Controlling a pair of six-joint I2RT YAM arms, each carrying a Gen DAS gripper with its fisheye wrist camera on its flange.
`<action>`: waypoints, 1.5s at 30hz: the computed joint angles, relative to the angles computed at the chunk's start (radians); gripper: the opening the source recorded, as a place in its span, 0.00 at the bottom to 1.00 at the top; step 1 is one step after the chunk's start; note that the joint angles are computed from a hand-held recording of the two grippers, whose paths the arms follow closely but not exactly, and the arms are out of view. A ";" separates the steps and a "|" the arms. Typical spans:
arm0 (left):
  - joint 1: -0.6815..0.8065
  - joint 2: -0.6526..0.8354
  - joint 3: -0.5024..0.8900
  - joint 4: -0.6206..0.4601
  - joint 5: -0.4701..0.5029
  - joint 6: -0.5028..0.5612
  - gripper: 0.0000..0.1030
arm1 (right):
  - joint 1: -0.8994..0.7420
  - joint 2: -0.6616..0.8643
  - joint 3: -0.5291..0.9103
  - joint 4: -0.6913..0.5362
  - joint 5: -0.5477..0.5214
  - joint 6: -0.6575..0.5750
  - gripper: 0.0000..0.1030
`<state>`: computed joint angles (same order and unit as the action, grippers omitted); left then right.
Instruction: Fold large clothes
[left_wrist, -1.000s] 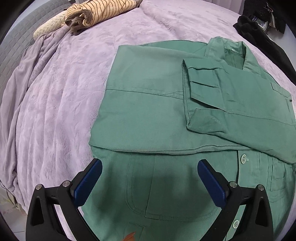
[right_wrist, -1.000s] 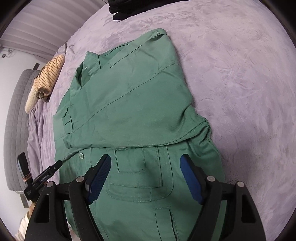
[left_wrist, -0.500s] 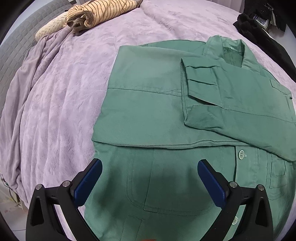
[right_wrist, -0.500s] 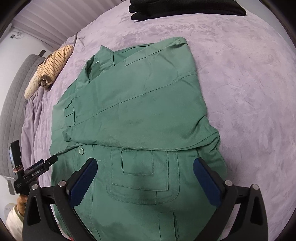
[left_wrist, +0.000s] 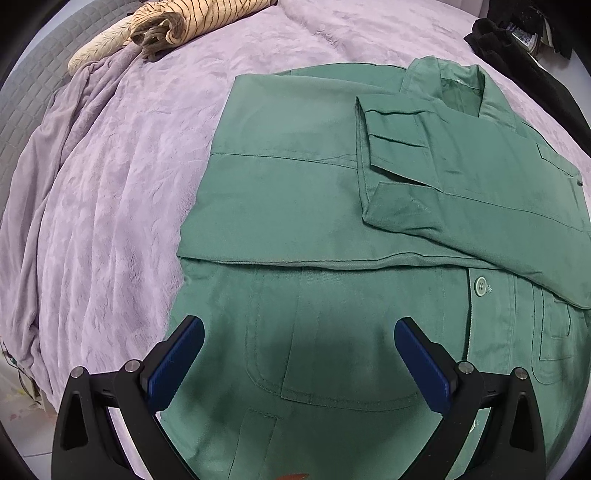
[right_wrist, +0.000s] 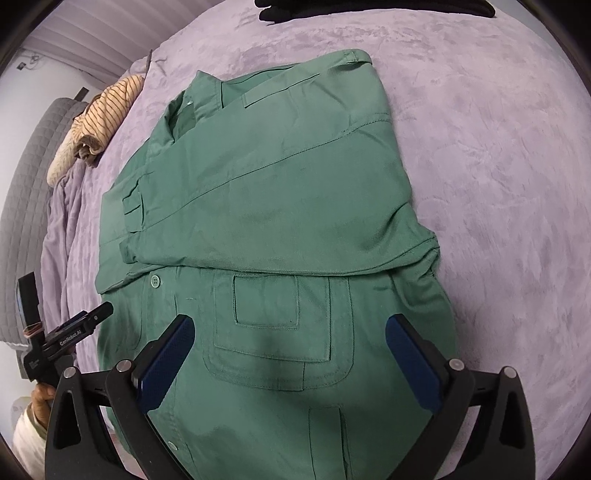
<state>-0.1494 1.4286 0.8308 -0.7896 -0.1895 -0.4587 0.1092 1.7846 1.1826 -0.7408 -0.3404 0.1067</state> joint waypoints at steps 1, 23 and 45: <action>-0.003 0.000 0.000 -0.003 0.002 -0.003 1.00 | -0.001 -0.001 0.000 -0.003 -0.004 -0.001 1.00; -0.098 -0.034 -0.040 -0.031 -0.009 -0.081 1.00 | -0.036 -0.008 -0.047 -0.026 -0.055 -0.033 1.00; -0.131 -0.111 -0.120 -0.050 0.015 -0.118 1.00 | -0.038 -0.046 -0.131 -0.008 -0.100 -0.028 1.00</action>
<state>-0.2799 1.3177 0.7103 -0.8399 -0.1746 -0.5767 0.0709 1.7383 1.0517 -0.7490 -0.4405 0.0788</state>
